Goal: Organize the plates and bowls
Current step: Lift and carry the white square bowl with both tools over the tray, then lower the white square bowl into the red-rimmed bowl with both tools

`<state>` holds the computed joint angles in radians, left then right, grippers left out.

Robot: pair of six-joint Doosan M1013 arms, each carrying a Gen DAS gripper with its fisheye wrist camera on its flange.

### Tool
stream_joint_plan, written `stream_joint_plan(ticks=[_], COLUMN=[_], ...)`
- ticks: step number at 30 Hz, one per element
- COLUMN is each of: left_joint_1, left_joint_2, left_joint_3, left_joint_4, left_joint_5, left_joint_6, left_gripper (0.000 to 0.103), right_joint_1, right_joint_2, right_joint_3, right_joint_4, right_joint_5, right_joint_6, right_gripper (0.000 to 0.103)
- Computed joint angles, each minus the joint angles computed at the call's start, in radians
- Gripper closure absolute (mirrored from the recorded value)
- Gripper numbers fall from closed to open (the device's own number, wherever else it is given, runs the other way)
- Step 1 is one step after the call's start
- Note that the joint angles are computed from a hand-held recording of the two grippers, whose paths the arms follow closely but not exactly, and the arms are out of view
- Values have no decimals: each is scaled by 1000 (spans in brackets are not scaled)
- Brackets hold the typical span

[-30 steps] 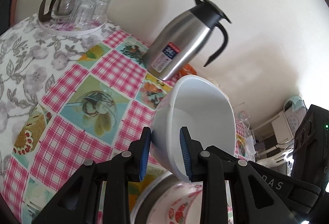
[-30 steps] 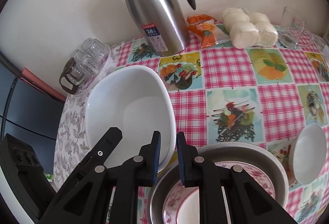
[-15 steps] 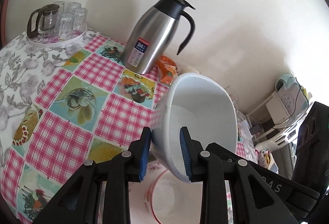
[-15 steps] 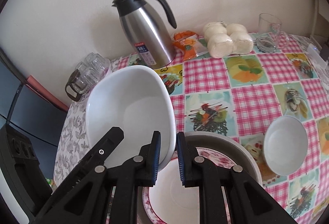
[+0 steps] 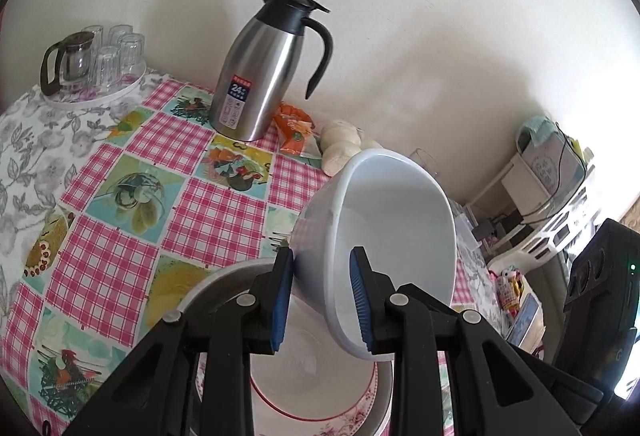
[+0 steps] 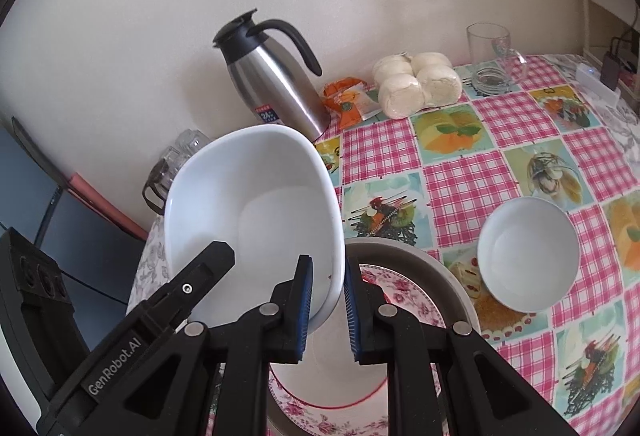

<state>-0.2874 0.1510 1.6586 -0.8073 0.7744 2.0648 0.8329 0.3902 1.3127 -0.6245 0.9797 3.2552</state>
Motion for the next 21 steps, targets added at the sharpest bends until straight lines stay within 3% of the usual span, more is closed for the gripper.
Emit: stream_joint_plan(ticks=[9, 21], left_joint_1=[-28, -40], left_joint_2=[-29, -63], left_joint_3=[25, 55], left_joint_4=[31, 54], left_joint_5=[-28, -40], left_joint_6=[13, -12], left_gripper=[73, 73], right_joint_1=[25, 46], right_joint_2=[-31, -50], right_joint_3=[48, 64], right_joint_4=[-76, -103], right_joint_5=[4, 19], right_joint_6=[68, 51], right_gripper=[86, 86])
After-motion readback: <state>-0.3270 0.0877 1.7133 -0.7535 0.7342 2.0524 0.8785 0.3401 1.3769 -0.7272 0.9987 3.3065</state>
